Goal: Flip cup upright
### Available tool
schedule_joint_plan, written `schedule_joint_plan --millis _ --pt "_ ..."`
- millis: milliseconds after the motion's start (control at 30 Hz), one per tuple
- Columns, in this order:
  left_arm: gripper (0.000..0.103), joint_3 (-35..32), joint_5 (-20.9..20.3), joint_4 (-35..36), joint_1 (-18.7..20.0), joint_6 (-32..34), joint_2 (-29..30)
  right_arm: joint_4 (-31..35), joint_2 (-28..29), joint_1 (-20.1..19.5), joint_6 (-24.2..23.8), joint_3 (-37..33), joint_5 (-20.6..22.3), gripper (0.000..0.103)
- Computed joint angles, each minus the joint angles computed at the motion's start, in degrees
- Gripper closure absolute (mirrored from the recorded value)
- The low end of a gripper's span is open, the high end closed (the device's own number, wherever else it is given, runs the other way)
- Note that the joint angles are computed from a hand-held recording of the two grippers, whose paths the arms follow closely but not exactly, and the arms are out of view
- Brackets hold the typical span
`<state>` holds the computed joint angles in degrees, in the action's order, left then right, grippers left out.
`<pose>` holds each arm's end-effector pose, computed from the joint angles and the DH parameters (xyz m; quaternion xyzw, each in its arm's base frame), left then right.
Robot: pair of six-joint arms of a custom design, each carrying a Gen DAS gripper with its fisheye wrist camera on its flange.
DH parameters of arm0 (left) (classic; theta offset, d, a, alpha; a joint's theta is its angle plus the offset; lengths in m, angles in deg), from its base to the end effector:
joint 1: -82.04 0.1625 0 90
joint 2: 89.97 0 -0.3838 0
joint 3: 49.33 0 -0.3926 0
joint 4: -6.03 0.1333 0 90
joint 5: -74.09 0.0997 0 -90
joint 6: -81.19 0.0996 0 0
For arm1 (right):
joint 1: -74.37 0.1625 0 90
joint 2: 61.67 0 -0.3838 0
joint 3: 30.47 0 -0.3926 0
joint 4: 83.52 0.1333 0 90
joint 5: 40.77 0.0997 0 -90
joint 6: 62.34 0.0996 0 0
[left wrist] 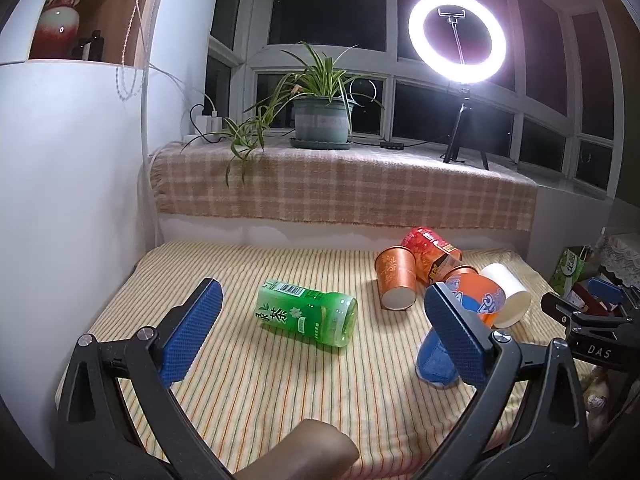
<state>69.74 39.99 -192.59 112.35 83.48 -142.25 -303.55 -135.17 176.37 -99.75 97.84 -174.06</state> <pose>-0.3237 -0.4392 0.1301 0.2814 0.7935 -0.4869 0.2326 0.1532 -0.4079 0.2876 0.1032 -0.7630 0.4891 0.4098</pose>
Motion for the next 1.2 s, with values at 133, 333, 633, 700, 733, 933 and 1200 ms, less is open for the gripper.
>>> schedule_joint_plan --millis 133,333,633,700,733,933,1200 --pt "0.000 0.2 0.6 0.2 -0.2 -0.4 -0.1 0.6 0.0 0.0 0.3 0.0 0.2 0.000" --pt "0.000 0.2 0.8 0.1 -0.3 -0.1 -0.2 0.5 0.1 0.1 0.1 0.0 0.4 0.000" --pt "0.000 0.3 0.9 0.4 -0.4 -0.5 -0.3 1.3 0.1 0.3 0.7 -0.1 0.2 0.000" --pt "0.000 0.3 0.8 0.4 -0.3 -0.4 -0.4 1.3 0.1 0.2 0.7 -0.1 0.3 0.000" --pt "0.000 0.3 0.8 0.5 -0.3 -0.4 -0.5 1.4 0.2 0.2 0.7 -0.2 0.3 0.000" --pt "0.000 0.2 0.8 0.4 -0.3 -0.2 -0.5 1.6 0.3 0.2 0.8 -0.2 0.3 0.000" --pt "0.000 0.2 0.5 0.4 -0.1 0.2 -0.8 1.6 0.4 0.3 0.8 -0.3 0.2 0.000"
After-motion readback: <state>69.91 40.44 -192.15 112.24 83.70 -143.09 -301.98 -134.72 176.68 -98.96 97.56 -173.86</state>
